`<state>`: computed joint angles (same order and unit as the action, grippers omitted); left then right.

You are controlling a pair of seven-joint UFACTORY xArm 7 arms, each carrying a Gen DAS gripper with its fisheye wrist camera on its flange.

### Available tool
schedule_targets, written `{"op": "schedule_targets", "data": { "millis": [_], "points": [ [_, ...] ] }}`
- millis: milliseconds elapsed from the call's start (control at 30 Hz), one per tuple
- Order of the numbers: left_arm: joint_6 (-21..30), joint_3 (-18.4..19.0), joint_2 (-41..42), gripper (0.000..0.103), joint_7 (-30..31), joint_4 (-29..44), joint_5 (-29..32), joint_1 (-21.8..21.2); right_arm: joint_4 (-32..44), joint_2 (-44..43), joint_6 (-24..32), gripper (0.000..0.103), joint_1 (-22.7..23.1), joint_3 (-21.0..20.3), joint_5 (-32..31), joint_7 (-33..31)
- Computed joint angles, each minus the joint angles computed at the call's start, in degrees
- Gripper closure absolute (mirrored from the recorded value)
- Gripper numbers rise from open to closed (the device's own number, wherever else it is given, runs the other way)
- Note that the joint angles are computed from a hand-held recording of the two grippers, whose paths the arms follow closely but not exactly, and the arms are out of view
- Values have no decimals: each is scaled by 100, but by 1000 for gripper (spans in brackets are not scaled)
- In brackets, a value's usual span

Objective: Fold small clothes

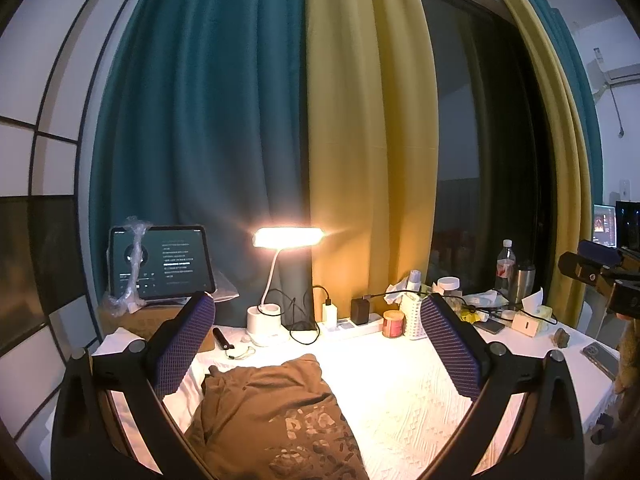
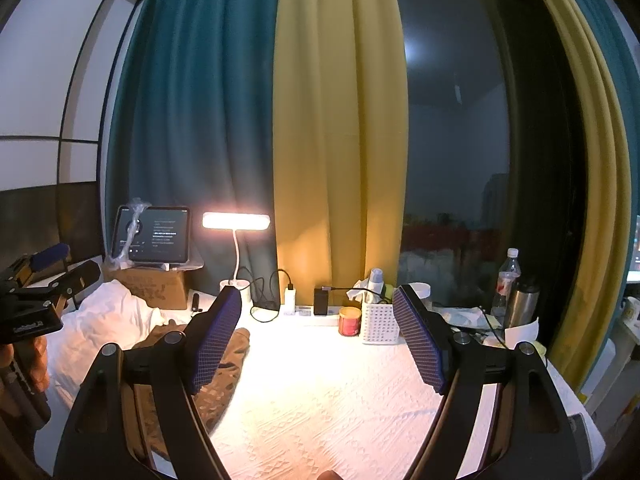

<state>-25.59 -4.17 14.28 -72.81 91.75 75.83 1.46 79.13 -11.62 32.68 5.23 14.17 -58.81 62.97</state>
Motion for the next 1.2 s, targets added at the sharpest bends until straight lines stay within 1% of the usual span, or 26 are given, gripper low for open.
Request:
{"op": "schedule_targets", "data": {
  "millis": [233,467,633,1133,1200],
  "points": [
    [7,23,58,2,-224,129,227,-37,-55,-18,-31,22,-16,-24,52,-11],
    [-7,77,95,2,-322,201,316,-94,-106,-64,-36,22,-58,-16,57,29],
    [-1,129,84,2,-226,179,263,-154,-132,-80,-40,22,-83,-8,61,39],
    [-9,144,110,2,-335,241,363,-159,-168,-93,-44,22,-116,-1,95,34],
    [-8,156,107,1,-274,220,298,-172,-170,-95,-44,22,-118,1,99,29]
  ]
}}
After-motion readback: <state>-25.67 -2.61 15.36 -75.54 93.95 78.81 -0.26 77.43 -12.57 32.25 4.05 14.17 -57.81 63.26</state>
